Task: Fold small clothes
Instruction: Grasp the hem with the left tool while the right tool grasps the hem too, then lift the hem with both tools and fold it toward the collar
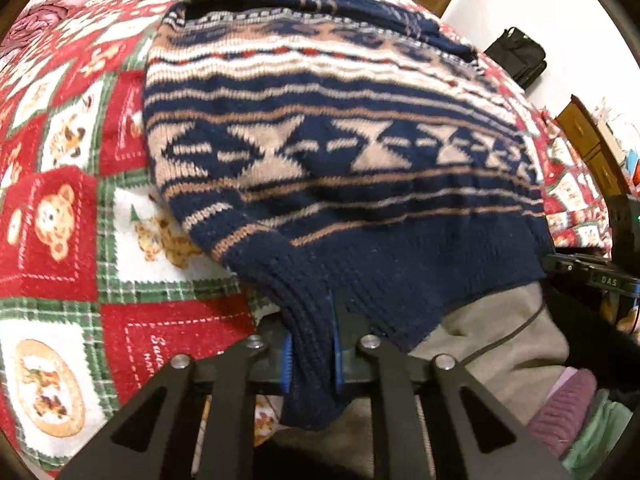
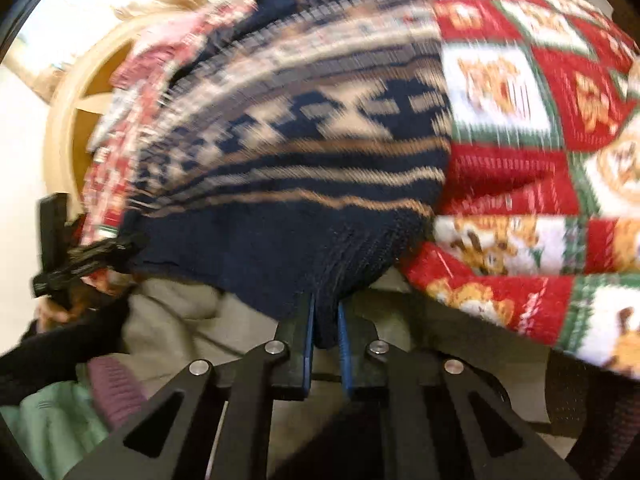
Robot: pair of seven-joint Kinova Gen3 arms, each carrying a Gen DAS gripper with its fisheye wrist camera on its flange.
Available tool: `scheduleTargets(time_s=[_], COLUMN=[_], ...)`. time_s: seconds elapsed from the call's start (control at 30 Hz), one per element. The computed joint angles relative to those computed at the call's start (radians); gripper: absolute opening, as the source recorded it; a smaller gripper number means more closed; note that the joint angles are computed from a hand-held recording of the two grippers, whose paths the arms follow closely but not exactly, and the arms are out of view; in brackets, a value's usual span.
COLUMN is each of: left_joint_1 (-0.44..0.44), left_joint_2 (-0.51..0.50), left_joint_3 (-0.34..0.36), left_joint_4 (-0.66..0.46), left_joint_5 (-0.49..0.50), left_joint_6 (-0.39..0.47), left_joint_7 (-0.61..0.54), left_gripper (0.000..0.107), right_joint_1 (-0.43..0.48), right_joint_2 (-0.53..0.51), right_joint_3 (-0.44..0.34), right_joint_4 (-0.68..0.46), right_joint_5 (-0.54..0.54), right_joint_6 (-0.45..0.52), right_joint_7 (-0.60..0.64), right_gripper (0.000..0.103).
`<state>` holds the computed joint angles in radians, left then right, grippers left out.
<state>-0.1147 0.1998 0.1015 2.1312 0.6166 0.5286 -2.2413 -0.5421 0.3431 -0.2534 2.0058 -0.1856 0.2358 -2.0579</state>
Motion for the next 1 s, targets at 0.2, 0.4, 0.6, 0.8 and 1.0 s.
scheduleTargets(time_s=[0.2,0.4,0.6,0.8,1.0], left_joint_1=[-0.026,-0.029,-0.032,0.176,0.079], left_joint_2=[-0.087,-0.113,-0.019,0.201,0.385], left_joint_3=[-0.018,-0.068,-0.053,-0.304,-0.226], left_joint_4=[-0.025,-0.116,-0.282,-0.539,-0.785], left_joint_5=[0.089,0.215,0.254,0.166,-0.017], left_joint_6=[0.087,0.140,0.102,0.156,0.363], left_joint_7=[-0.086,-0.150,-0.047,0.197,0.392], left_gripper=[0.015,0.015,0.015,0.016,0.026], right_joint_1=[0.272,0.550,0.536,0.355,0.456], right_joint_2=[-0.111,-0.087,0.015,0.172,0.314], right_joint_3=[-0.257,-0.493,-0.374,-0.099,-0.203], right_joint_4=[0.063,-0.017,-0.192,-0.382,-0.437], right_joint_5=[-0.218,-0.328,-0.125,0.071,0.089], right_joint_6=[-0.121,-0.162,-0.141,-0.056,-0.081], right_joint_7=[0.183,0.296,0.066,-0.179,-0.214], right_gripper=[0.006,0.006,0.006,0.006,0.007])
